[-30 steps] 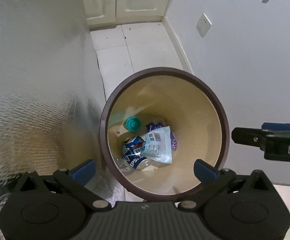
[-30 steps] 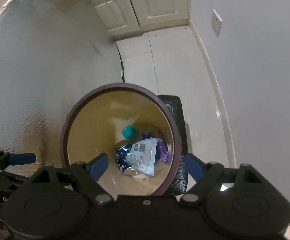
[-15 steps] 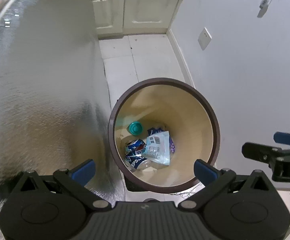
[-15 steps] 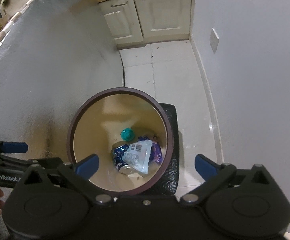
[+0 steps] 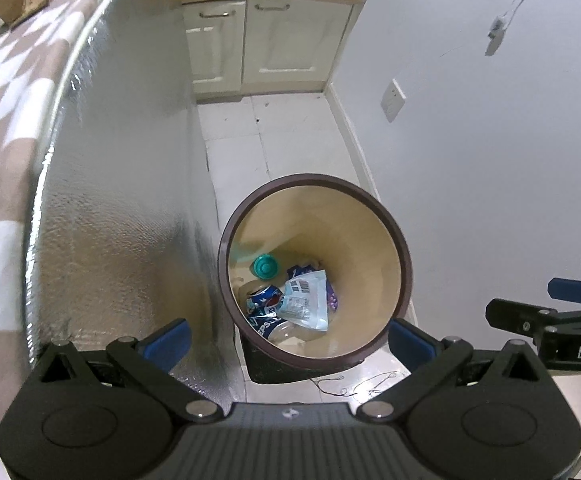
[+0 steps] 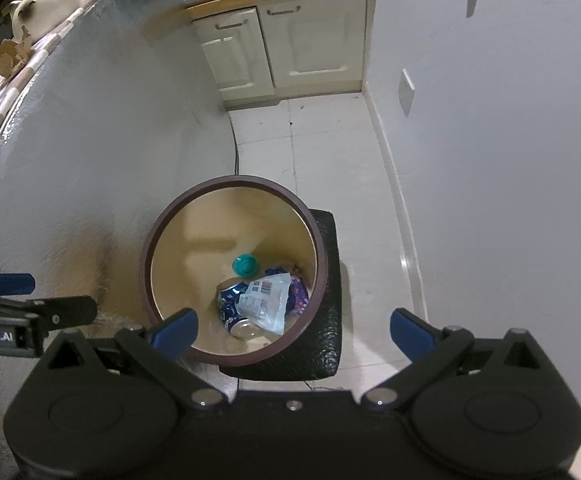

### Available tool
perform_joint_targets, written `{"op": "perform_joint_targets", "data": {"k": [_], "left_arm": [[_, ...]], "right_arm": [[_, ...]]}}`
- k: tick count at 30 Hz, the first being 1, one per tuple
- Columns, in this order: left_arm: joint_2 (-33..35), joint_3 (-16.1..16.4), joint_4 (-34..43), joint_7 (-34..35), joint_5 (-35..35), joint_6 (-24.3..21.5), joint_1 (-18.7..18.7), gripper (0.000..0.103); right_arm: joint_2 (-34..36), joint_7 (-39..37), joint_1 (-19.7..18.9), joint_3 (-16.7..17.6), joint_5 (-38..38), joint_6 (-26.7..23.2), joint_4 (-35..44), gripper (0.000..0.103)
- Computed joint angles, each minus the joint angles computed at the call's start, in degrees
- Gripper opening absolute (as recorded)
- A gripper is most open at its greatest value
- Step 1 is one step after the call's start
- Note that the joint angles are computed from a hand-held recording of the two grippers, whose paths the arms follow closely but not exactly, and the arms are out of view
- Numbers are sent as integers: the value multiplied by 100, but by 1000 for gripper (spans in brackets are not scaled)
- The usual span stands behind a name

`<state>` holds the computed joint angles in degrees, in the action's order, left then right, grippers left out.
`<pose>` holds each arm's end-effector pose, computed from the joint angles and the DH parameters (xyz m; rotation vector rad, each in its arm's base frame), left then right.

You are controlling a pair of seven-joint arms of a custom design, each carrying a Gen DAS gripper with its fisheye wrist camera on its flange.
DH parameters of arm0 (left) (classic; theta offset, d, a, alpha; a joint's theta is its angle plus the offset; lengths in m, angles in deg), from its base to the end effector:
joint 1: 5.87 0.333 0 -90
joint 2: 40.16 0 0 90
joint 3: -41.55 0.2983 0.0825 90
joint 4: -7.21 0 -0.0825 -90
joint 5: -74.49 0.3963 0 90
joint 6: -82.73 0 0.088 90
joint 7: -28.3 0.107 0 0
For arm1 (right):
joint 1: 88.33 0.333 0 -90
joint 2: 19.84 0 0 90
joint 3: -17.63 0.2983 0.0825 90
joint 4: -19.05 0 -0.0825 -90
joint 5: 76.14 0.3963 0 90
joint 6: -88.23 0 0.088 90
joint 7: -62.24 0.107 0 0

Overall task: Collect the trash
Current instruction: 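Move both tools back from the wastebasket toward the table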

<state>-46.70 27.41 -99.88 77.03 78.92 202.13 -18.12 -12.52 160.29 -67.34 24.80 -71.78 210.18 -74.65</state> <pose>0.5110 -0.2557 0.5727 -2.3089 1.8312 -0.4453 0.5689 0.3036 0.5559 -2.2474 1.6250 -0.1237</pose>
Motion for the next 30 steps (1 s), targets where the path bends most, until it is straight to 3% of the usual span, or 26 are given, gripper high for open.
{"op": "perform_joint_targets", "data": {"k": [14, 30], "left_arm": [[-922, -127, -492, -56, 91, 168, 81, 103], [-2988, -249, -1536, -106, 205, 368, 609, 103]], "right_arm": [[-847, 134, 42, -29, -209, 67, -441, 103], [-1566, 710, 353, 181, -568, 599, -679, 103]]}}
